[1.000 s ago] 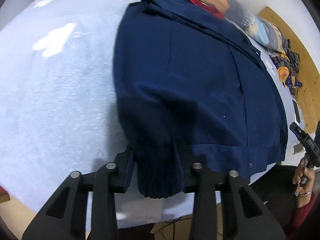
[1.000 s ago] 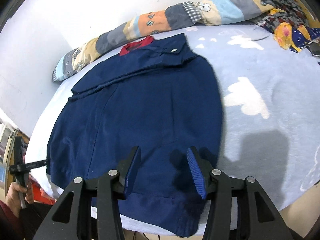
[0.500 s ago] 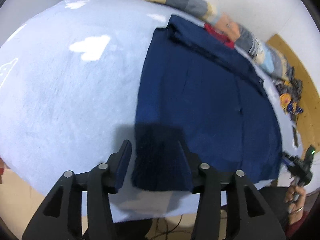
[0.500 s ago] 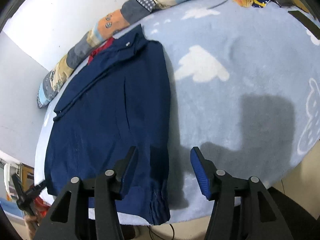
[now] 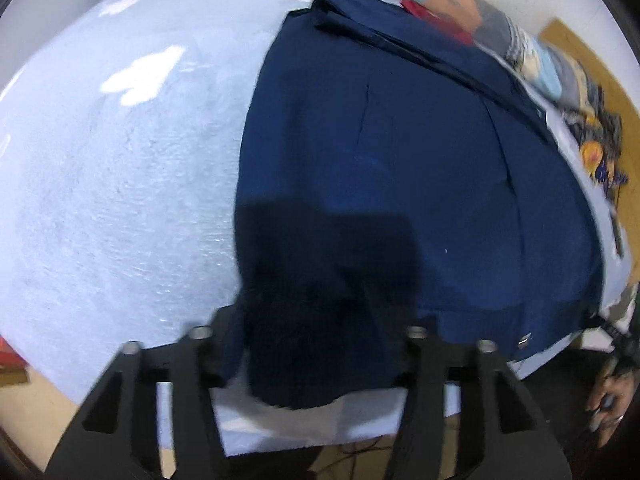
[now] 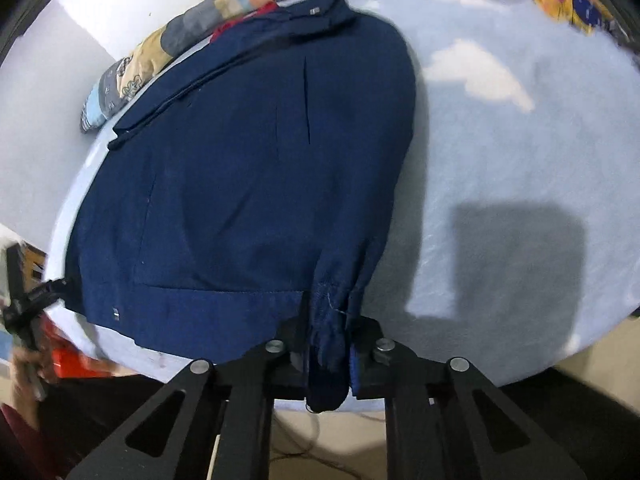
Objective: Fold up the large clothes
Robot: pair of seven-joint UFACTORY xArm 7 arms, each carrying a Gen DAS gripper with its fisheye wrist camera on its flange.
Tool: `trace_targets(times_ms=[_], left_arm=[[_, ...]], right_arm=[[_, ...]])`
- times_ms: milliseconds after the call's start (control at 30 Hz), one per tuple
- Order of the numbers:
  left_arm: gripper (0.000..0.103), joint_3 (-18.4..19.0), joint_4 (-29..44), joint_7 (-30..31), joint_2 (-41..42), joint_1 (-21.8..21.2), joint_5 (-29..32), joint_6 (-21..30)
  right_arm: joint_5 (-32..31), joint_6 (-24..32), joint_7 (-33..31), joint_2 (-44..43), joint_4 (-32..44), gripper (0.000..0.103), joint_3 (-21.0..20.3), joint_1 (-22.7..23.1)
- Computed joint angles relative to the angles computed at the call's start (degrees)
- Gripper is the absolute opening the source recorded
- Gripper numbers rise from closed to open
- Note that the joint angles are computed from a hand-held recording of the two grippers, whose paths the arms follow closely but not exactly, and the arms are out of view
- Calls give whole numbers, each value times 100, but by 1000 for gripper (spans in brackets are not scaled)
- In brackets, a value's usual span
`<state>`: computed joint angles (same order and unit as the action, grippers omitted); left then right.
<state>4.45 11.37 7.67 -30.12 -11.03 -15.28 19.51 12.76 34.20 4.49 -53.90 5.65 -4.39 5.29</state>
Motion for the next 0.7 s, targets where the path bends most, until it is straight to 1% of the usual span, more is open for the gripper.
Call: trace_targets(times_ms=[33,67,100,133,167,267,333,367,400,433,467,500,533,567,600,667,700], left_arm=[[29,89,0,86,-66,-85,-61,63],[29,138,-48,125,-216,-192,-159,173],[29,74,-93,89,-316,-176,-146,258],[29,-11,-140,38,-402,-143,-103,321],[29,-52,-243,15,-578,-155,-90,395],[29,-125,-533,-40,-994,-356,-131,547],[30,-186,-603,-87,-1105,-285,-6,517],[31,-29,-559,-12,-1086,-283,-21,537],[35,309,-523,126,-1106,-304,-174,609],[41,497,-446,246,-961,-318,-288,562],[45,570,-430,252,-938,-215,-367,580],[49,624,-397,262,-865,-136,-443,556],[49,705,-381,333,-836,-141,-547,566],[49,827,-358,452,-813,-208,-705,524],[49,768,-386,472,-863,-206,-773,463],[49,522,-471,428,-1036,-153,-750,306],[51,381,-527,376,-1135,-133,-694,207]], right_arm=[[-193,67,82,-130,-10,12,237,-139],[-435,151,167,-282,-16,12,469,-304],[-613,215,244,-419,-28,11,583,-430],[-765,307,284,-586,-40,11,593,-573],[-838,379,332,-669,-51,11,580,-625],[-1119,491,429,-957,-95,11,510,-1004],[-1267,493,613,-981,-116,11,692,-1071],[-1259,472,616,-952,-128,12,630,-996],[-1196,455,509,-1125,-212,12,398,-928],[-1134,496,488,-1196,-222,12,276,-926],[-1037,535,424,-1222,-212,13,129,-868],[-831,522,251,-1307,-257,13,-202,-746],[-642,509,157,-1432,-315,15,-378,-674],[-539,475,172,-1383,-292,21,-329,-639],[-503,457,191,-1342,-291,23,-252,-665],[-464,432,297,-1338,-291,26,-95,-755],[-548,423,503,-1388,-288,33,182,-888]])
